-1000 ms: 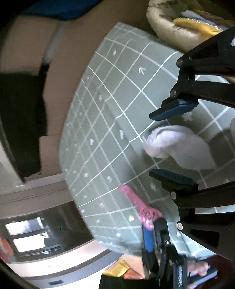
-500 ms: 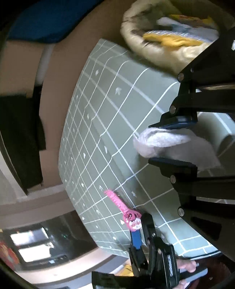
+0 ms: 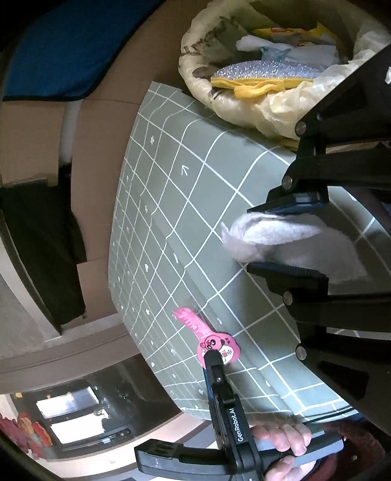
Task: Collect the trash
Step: 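Carry the pink toy and white tissue over the bin with both grippers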
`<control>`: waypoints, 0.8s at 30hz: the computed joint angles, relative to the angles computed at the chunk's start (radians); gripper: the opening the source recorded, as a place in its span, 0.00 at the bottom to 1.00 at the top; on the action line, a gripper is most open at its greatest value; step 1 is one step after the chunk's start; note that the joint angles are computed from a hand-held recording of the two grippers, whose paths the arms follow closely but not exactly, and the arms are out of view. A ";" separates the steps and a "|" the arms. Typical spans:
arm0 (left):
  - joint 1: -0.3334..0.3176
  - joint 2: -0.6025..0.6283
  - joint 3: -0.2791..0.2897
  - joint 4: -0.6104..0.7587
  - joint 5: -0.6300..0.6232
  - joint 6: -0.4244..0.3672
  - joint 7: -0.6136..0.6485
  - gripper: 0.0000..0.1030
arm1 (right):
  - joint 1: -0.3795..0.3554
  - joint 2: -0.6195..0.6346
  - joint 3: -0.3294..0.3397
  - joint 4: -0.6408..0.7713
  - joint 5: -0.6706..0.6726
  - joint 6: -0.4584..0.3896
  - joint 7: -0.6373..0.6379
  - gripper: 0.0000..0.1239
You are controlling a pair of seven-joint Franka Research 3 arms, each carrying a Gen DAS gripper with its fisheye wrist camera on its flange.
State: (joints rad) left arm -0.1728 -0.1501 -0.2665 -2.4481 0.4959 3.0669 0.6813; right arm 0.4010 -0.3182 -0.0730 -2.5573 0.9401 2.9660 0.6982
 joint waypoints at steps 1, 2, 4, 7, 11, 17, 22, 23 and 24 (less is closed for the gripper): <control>0.004 -0.003 -0.004 -0.002 0.008 0.000 -0.007 0.18 | 0.000 -0.006 0.002 -0.003 0.000 0.004 -0.001 0.22; 0.005 -0.008 -0.005 -0.006 0.010 0.004 -0.012 0.18 | 0.001 -0.009 0.002 -0.005 0.000 0.008 -0.001 0.22; 0.011 -0.017 -0.010 -0.013 0.016 0.014 -0.024 0.18 | 0.007 -0.018 0.001 -0.010 0.003 0.018 -0.005 0.22; 0.055 -0.035 -0.050 -0.014 0.075 0.030 -0.082 0.17 | 0.011 -0.033 0.001 -0.018 -0.005 0.023 0.001 0.22; 0.196 -0.076 -0.176 0.006 0.274 0.048 -0.264 0.17 | 0.025 -0.063 -0.007 -0.031 -0.010 0.048 0.011 0.22; 0.321 -0.112 -0.294 0.072 0.513 0.069 -0.489 0.17 | 0.057 -0.125 -0.035 -0.049 -0.032 0.097 0.025 0.22; 0.426 -0.125 -0.401 0.174 0.773 0.095 -0.725 0.17 | 0.036 -0.198 -0.021 -0.081 -0.115 0.159 0.083 0.22; 0.441 -0.122 -0.422 0.201 0.830 0.098 -0.777 0.17 | 0.024 -0.216 -0.014 -0.090 -0.133 0.166 0.099 0.22; 0.451 -0.115 -0.441 0.230 0.887 0.097 -0.826 0.16 | 0.011 -0.233 -0.011 -0.098 -0.150 0.171 0.113 0.22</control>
State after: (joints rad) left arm 0.2786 -0.2652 -0.7077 -2.2177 1.3828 3.1643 -0.1445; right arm 0.4118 -0.5514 -0.0837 -2.6554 0.7902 3.1372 0.8114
